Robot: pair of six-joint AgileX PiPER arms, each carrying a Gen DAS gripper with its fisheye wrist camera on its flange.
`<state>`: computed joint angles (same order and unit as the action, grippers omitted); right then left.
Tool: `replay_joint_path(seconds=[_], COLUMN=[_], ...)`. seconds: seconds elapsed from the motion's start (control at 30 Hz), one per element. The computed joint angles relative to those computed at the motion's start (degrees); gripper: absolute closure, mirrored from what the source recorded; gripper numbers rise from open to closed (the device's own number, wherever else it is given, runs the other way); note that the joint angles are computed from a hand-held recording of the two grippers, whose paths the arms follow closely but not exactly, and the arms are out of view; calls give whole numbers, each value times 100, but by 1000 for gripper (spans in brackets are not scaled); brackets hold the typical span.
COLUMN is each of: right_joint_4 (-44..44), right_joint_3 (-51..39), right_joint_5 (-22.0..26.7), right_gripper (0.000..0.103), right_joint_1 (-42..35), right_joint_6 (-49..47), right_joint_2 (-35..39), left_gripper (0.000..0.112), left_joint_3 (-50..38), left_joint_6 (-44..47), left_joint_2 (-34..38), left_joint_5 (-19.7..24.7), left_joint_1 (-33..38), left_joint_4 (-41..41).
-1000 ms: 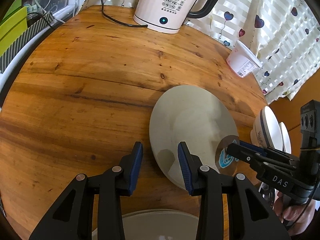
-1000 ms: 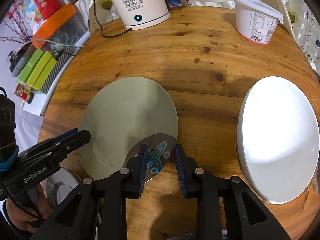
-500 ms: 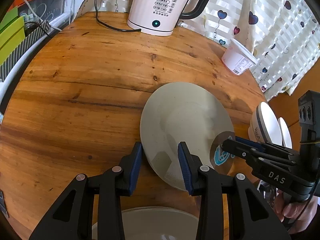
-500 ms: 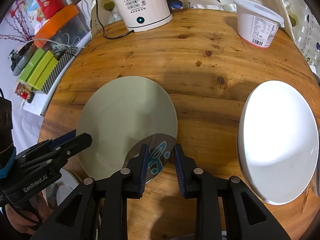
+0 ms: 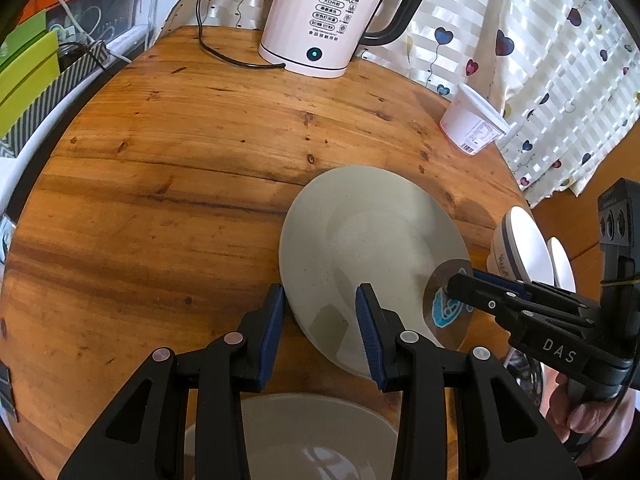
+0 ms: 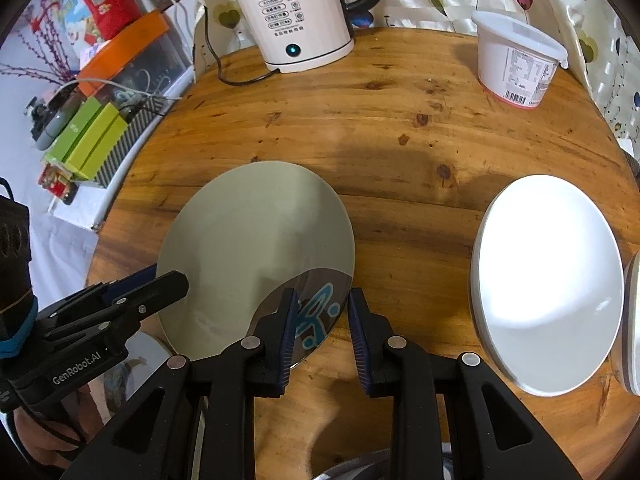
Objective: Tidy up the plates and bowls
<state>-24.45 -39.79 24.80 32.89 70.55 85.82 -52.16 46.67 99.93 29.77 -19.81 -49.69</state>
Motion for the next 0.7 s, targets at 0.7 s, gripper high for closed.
replay_joint_path(seconds=[0.7], right_joint_4=[-497], right_joint_3=[-125], right_joint_5=[514], right_gripper=[78], right_joint_1=[1073], right_joint_6=[921], right_joint_2=[-354], left_gripper=[75], left_joint_3=[1047], left_joint_6=[288], left_joint_2=[-1269], left_joint_5=[166], left_joint_1=[567], left_joint_4=[-140])
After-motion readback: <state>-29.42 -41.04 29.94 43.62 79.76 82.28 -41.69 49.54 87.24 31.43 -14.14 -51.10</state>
